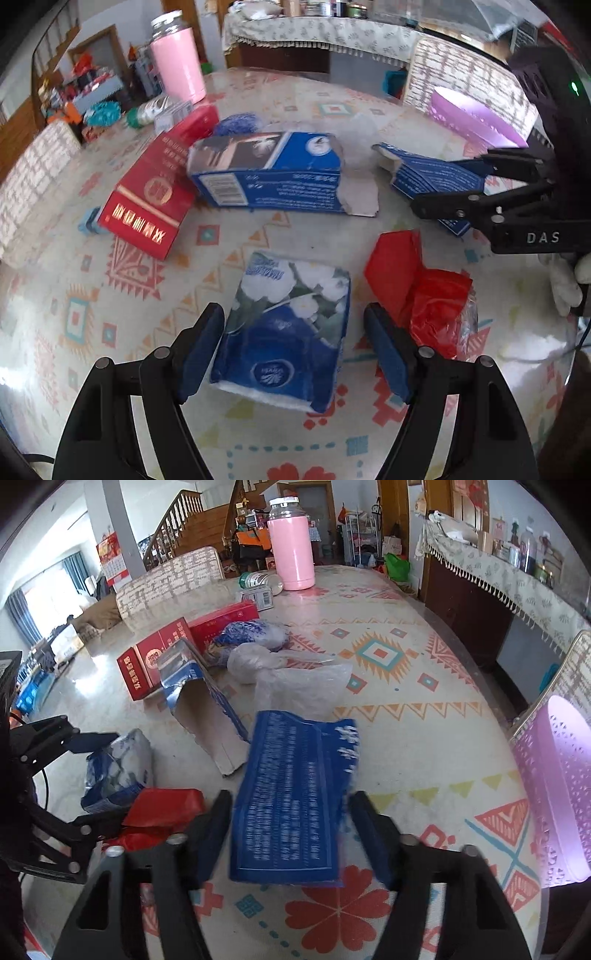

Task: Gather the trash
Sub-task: 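Grasp the blue tissue pack with the left gripper while the right grasps the flattened blue box, then carry both items over the lilac basket and open both grippers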

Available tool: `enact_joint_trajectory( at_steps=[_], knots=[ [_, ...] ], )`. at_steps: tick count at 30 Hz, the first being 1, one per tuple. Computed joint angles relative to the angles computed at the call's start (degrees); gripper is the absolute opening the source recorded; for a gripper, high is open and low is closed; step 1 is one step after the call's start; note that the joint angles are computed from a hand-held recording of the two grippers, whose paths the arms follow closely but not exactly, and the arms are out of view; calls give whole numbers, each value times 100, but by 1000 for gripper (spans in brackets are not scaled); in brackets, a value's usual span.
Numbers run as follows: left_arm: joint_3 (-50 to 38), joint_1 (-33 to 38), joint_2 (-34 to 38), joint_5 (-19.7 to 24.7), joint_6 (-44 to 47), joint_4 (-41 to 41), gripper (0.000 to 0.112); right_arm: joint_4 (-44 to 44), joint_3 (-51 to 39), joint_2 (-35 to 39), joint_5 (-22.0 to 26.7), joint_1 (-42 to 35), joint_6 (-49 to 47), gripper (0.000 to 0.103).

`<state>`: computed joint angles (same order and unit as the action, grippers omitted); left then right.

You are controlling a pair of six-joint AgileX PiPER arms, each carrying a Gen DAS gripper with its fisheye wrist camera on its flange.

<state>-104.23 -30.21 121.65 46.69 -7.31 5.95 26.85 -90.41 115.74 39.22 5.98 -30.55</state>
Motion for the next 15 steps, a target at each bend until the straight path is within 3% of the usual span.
enact_joint_trajectory(
  at_steps=[3, 5, 9, 15],
  knots=[
    [111, 54, -39, -158, -325, 16, 70, 197, -1, 2, 64, -79, -144, 63],
    [144, 81, -61, -235, -673, 75, 52, 327, 70, -35, 37, -120, -263, 61],
    [390, -9, -270, -361, -1659, 596, 51, 708, 301, -225, -26, -218, -679, 54],
    [1039, -284, -913, -496, -2723, 1322, 51, 1196, 624, -530, -40, -418, -1243, 54]
  ],
)
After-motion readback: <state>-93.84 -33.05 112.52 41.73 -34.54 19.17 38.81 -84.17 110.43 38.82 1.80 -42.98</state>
